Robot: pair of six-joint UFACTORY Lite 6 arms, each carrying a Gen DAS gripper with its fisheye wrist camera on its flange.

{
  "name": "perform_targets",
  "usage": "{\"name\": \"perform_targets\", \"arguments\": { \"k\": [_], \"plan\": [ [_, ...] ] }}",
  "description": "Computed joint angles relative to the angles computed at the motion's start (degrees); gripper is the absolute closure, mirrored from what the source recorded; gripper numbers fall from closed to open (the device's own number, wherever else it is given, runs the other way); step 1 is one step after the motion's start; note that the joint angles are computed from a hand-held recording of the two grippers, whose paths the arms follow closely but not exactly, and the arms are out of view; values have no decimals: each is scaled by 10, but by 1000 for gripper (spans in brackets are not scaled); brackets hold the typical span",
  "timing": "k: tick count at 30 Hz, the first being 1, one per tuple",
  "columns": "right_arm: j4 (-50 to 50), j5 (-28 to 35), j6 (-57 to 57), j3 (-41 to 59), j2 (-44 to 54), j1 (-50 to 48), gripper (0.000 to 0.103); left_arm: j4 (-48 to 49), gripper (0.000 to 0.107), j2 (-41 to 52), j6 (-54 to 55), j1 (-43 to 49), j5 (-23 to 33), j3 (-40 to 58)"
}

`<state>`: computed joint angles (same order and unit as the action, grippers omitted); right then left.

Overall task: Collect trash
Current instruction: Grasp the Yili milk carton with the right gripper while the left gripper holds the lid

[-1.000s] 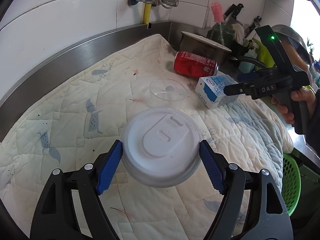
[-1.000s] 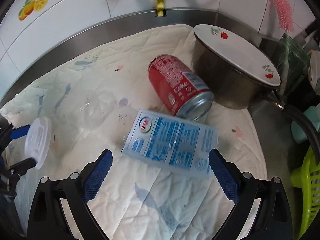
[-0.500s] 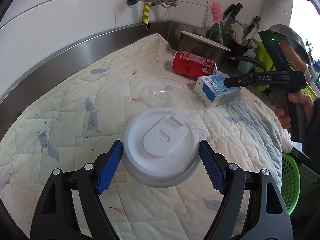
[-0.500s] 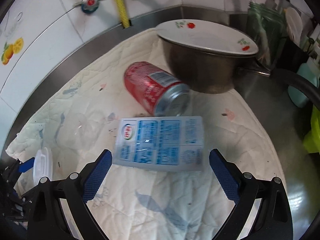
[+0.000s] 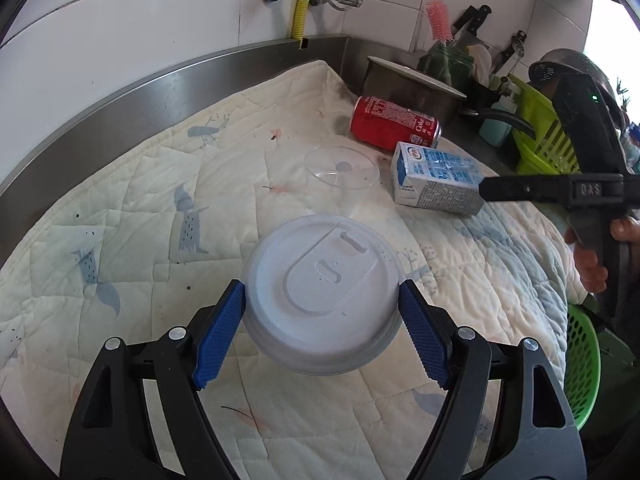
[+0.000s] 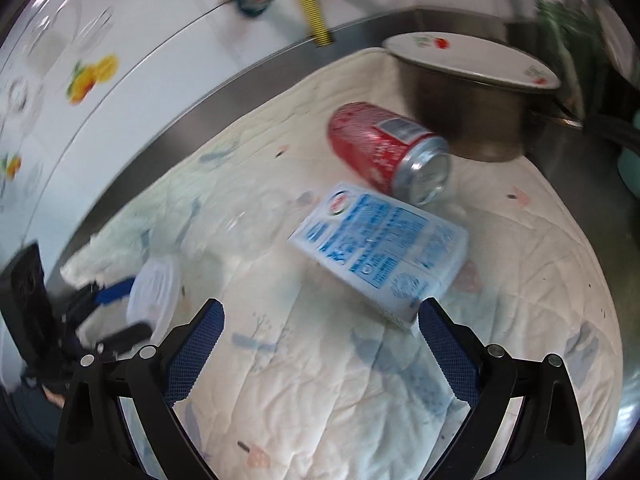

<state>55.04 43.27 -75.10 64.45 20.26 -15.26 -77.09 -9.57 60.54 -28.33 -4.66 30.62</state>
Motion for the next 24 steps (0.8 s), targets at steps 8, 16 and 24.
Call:
{"name": "perform_targets", "arguments": {
  "k": [8,16,24],
  "plan": [
    [-68,-38,-10,0,-33,18,9,15,30,-15,-12,8,5,-12],
    [-223,-52,90,173,106,64,9,49,30,-21,-53,13,14,-12],
    [-315,-65,142,234,174,111,8,21,30,-16,-22,27,20,-5]
  ]
}}
